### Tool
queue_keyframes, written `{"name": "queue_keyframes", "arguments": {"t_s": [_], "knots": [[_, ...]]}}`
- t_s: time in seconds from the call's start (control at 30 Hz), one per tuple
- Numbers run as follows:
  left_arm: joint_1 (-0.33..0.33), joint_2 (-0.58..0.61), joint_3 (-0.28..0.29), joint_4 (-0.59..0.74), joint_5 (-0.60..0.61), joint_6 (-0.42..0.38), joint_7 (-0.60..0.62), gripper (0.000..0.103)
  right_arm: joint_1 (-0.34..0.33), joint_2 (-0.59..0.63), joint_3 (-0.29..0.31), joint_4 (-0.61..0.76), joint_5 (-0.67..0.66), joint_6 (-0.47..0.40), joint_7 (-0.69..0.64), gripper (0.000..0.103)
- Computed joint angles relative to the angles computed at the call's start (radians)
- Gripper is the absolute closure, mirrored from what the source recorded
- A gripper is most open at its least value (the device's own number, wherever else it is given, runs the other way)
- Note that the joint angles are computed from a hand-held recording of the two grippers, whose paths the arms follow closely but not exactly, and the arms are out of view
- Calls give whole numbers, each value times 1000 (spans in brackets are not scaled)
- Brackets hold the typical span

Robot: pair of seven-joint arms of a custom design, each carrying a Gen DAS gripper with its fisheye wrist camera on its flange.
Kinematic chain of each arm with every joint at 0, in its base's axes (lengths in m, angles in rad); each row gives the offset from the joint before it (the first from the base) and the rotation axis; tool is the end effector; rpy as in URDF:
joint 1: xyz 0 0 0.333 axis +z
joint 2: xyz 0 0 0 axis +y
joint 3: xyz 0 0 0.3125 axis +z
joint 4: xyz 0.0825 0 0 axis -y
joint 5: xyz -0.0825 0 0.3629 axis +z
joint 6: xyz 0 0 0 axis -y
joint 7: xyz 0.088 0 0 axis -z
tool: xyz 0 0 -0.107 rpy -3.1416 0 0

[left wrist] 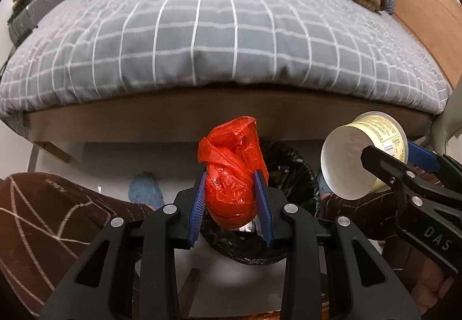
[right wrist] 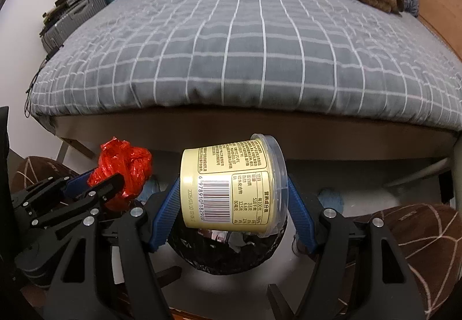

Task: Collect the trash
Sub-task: 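Carry the red bag and cream cup down over the trash bin, then open the right tool to drop the cream cup into the bin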

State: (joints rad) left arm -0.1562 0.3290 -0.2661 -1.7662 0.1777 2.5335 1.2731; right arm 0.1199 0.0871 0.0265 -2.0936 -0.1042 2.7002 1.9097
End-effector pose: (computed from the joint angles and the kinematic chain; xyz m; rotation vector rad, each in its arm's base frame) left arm 0.6070 -0.2551 0.4390 -1.7906 2.2218 -0.5663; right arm 0.5768 0.0883 0.4476 -1.7979 2.0091 -0.4475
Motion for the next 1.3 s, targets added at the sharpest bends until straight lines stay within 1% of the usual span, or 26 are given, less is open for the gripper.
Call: {"name": "queue_keyframes", "arguments": {"t_s": [0.1,0.43,0.57,0.67,0.83,0.93,0.97,1.0,1.03,1.1,1.13,1.3], "knots": [[8,23,-6,6,-15,-6,14,71,-1,24,-3,5,-10,-7,13,36],[1,96,-1,55,11,-29,-4,71,-22,134,20,76,4,-58,3,36],[-8,144,4,101,26,-58,-11,71,-33,180,31,109,19,-88,-8,36],[-22,174,18,130,61,-75,-28,71,-40,214,38,137,26,-113,-11,36],[-5,203,13,162,46,-101,-34,71,-45,276,53,201,39,-150,-17,36],[4,215,4,173,30,-116,-24,71,-46,284,52,204,30,-153,-20,36],[6,217,3,177,29,-118,-18,71,-44,285,48,206,22,-159,-11,35],[7,218,2,178,28,-118,-14,71,-44,278,44,199,17,-155,-1,27],[7,217,0,177,25,-118,-12,71,-42,275,40,197,10,-151,9,17],[6,217,-2,179,21,-122,-7,71,-41,250,23,164,-15,-109,46,10],[4,221,-4,182,19,-124,-6,71,-38,243,16,157,-31,-101,64,8],[-9,248,-13,217,13,-147,19,71,-42,205,2,124,-77,-97,107,8]]}}
